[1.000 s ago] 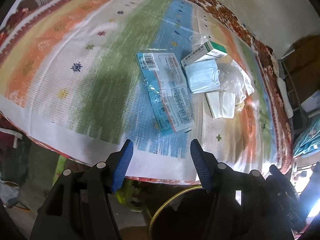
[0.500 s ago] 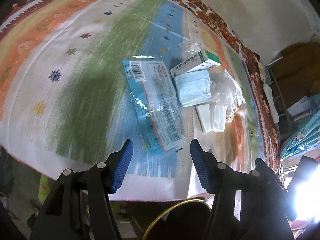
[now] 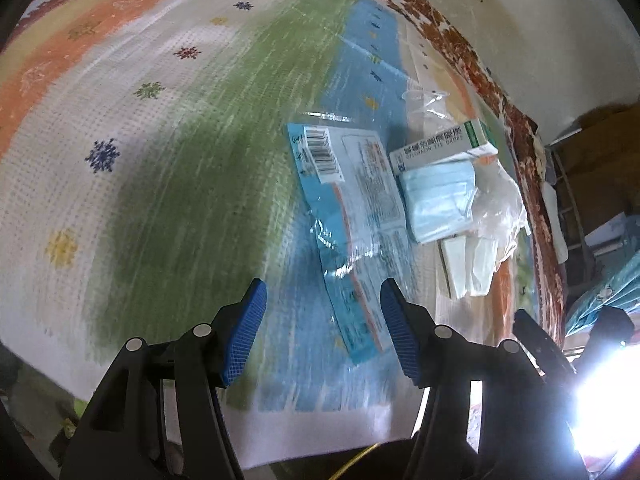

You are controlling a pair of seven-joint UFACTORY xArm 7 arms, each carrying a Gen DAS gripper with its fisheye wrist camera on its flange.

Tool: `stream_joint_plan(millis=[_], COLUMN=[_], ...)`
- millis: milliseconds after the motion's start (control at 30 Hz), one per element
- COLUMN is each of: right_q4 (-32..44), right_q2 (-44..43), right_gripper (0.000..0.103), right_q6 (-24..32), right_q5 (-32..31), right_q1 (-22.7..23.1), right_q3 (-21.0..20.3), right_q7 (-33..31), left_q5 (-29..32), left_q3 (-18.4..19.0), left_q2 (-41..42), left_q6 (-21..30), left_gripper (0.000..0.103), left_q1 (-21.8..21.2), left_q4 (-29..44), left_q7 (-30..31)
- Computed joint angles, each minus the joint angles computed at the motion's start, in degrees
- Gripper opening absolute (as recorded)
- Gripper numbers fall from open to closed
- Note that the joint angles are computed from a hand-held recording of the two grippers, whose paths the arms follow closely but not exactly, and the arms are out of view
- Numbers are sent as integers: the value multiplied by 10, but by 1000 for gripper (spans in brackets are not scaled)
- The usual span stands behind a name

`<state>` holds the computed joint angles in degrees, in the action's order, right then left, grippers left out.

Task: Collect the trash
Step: 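Move both open tools back over the remaining trash on the bed, then close left tool on the clear blue-labelled packet while right tool grasps the white tissue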

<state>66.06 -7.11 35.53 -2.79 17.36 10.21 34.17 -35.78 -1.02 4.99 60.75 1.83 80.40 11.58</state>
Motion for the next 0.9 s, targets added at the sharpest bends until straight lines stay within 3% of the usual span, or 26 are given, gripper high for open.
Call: stream_joint_plan(millis=[200,367,467,667,767,833,900], right_q4=[9,29,31,35,38,44,47], right_q2=[40,69,79,95,104,112,115], right_gripper=[77,77,76,61,56,42,31], right_q6=[-53,-61,-70,-89,-95,-94,-94], right_q5=[37,38,62,128,155,151,150], right_q1=[1,2,0,-3,-3,-2,-1], right_q3=[-9,-12,-15,-14,-12,-12,-12], right_q7=[-20,-26,-47,-107,-123,-127,-127], left_q5=[-44,-72,-120,-167,-174,-175,-170], left_q3=[-5,-10,-12,-22,-23,-22,-24], left_q2=[15,26,29,49,53,61,63], left_q6=[-18,-31,-46,-63,-69,-59,-54], left_gripper=[58,58,57,54,39,22,17], left_q1=[3,7,14,16,18,22,23], left_q4=[-1,-10,-24,-17,-17,-8,-5], left_q7=[37,81,115,154,157,148,148])
